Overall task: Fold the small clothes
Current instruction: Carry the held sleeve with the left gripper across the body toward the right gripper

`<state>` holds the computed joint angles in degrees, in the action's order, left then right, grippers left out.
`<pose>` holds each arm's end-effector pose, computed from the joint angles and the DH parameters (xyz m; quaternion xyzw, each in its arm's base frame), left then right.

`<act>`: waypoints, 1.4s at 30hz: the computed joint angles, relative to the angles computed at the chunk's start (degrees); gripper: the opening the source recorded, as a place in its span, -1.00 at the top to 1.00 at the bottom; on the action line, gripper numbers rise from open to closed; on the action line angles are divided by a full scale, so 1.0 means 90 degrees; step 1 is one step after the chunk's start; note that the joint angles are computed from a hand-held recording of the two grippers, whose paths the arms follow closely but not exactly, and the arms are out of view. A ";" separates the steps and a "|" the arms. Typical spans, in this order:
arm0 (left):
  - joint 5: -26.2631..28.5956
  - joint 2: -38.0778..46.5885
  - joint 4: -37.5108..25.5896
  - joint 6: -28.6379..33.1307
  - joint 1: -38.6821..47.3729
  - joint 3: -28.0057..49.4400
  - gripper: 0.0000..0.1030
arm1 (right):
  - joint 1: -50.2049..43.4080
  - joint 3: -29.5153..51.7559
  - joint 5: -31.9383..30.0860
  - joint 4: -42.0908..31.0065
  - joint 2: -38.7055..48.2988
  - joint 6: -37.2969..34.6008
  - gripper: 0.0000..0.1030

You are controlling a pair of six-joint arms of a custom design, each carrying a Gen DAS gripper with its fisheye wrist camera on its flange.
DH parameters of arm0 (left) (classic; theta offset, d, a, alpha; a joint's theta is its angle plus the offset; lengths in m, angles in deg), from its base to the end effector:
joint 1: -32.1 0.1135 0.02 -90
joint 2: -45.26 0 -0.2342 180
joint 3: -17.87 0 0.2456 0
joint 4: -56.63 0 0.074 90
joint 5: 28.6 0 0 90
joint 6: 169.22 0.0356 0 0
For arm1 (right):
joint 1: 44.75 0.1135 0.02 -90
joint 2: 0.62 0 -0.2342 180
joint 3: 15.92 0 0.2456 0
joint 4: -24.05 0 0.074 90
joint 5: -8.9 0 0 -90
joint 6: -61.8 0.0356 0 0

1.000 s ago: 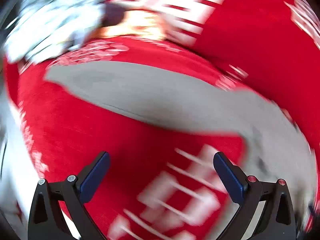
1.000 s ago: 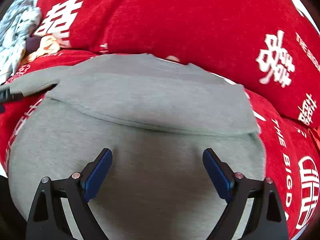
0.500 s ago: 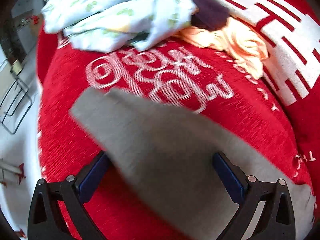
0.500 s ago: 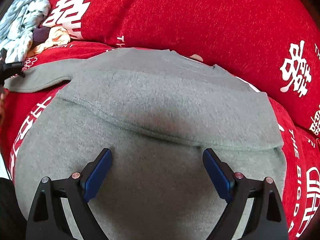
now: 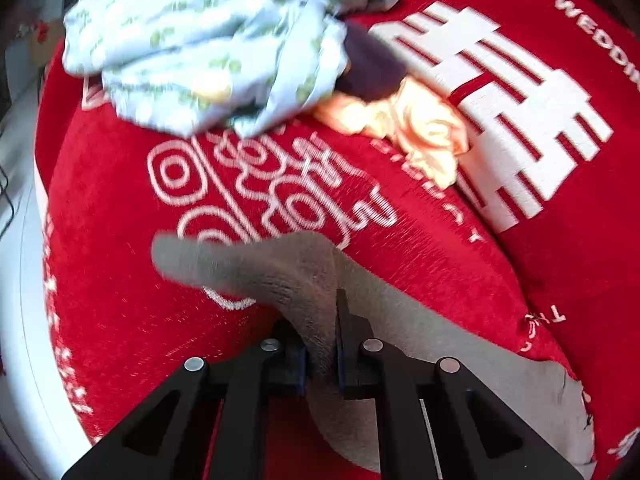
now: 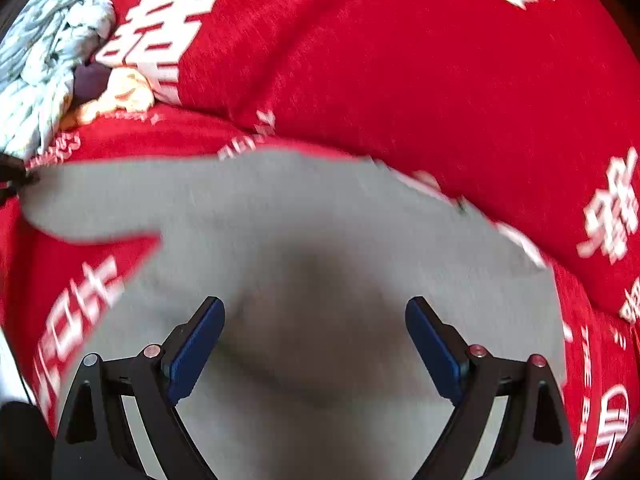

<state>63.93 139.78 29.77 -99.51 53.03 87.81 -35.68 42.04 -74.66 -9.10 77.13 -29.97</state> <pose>0.3089 0.1165 0.1591 -0.3254 0.8859 -0.0190 0.3302 0.2646 0.0382 0.1719 -0.0716 0.9441 -0.0330 0.3200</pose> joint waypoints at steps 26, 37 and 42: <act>-0.1783 -0.0931 -0.1293 0.0093 -0.2670 0.0472 0.78 | -0.0413 0.0858 -0.0313 -0.0392 0.0946 0.0024 -0.82; -0.2846 0.0103 -0.2378 -0.0550 -0.4637 0.1848 0.78 | -0.2591 -0.0080 -0.1316 -0.0668 -0.0361 -0.0957 -0.82; -0.3210 0.0702 -0.2810 -0.0859 -0.5452 0.2578 0.78 | -0.3392 -0.0354 -0.1702 -0.0755 -0.0630 -0.1508 -0.82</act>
<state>35.05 146.10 4.48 -107.25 3.97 111.01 -66.21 38.86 -89.98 -15.89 71.47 -43.54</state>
